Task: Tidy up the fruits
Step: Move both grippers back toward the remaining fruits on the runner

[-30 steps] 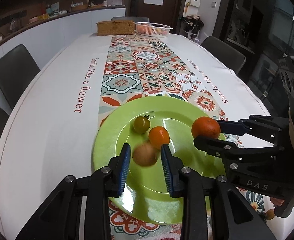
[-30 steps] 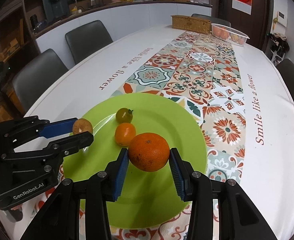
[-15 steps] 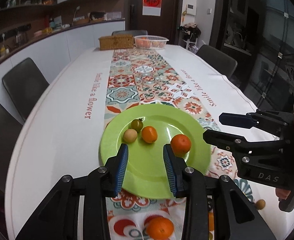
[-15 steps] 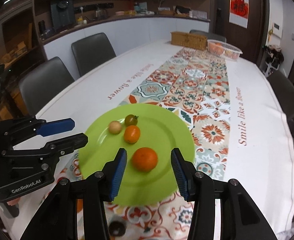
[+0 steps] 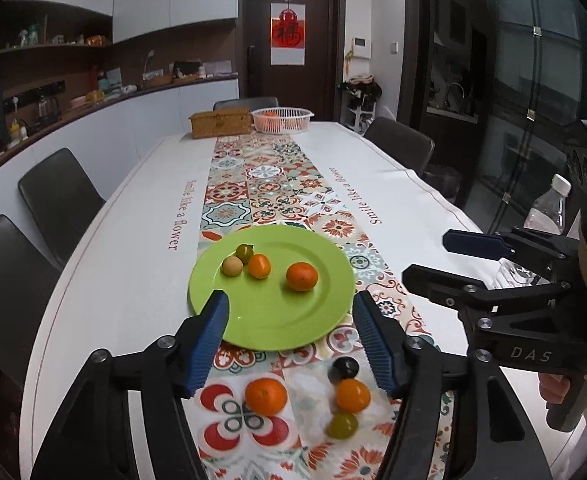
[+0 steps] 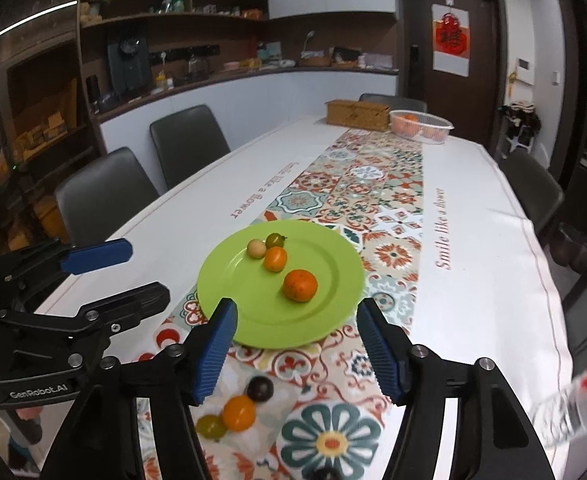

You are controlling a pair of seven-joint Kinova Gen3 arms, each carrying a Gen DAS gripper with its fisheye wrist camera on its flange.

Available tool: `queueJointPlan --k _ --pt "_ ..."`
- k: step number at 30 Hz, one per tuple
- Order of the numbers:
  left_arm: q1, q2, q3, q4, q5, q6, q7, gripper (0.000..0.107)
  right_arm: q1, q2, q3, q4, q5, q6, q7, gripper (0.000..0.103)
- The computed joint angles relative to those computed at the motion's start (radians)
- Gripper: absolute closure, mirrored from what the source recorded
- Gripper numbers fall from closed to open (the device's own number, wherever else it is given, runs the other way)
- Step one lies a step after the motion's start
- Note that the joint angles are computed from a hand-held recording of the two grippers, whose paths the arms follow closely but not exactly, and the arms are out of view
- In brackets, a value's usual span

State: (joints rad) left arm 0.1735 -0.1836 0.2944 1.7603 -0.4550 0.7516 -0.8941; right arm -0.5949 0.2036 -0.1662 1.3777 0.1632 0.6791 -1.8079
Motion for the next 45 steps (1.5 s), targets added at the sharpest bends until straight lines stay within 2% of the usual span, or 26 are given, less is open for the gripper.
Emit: queueJointPlan --k 3,5,10,16,21,31,37,45 --pt "-0.008 -0.033 0.045 0.019 -0.044 0.013 0.068 0.039 -0.026 -0.054 0.011 0.067 0.062 -0.026 -0.074 0.039" --pt "-0.018 -0.051 0.074 0.028 -0.068 0.022 0.108 0.036 -0.03 -0.081 0.007 0.098 0.099 -0.035 -0.113 0.033" --pt "-0.039 -0.086 0.152 0.051 -0.131 0.049 0.197 0.031 -0.036 -0.139 -0.019 0.172 0.22 -0.055 -0.241 0.033" --pt "-0.049 -0.104 0.201 0.079 -0.15 0.058 0.253 0.03 0.001 -0.183 -0.053 0.238 0.229 -0.07 -0.307 0.029" --pt "-0.049 -0.095 0.236 0.096 -0.174 0.068 0.296 0.028 0.009 -0.204 -0.082 0.288 0.304 -0.045 -0.399 0.029" --pt "0.013 -0.076 0.277 0.152 -0.233 0.117 0.39 0.028 0.035 -0.226 -0.101 0.351 0.304 0.001 -0.456 0.029" --pt "0.062 -0.06 0.317 0.196 -0.311 0.148 0.485 0.028 0.038 -0.24 -0.118 0.393 0.336 0.028 -0.496 0.029" --pt "0.155 0.002 0.237 0.226 -0.343 0.116 0.514 0.028 0.039 -0.222 -0.113 0.423 0.317 0.026 -0.455 0.029"
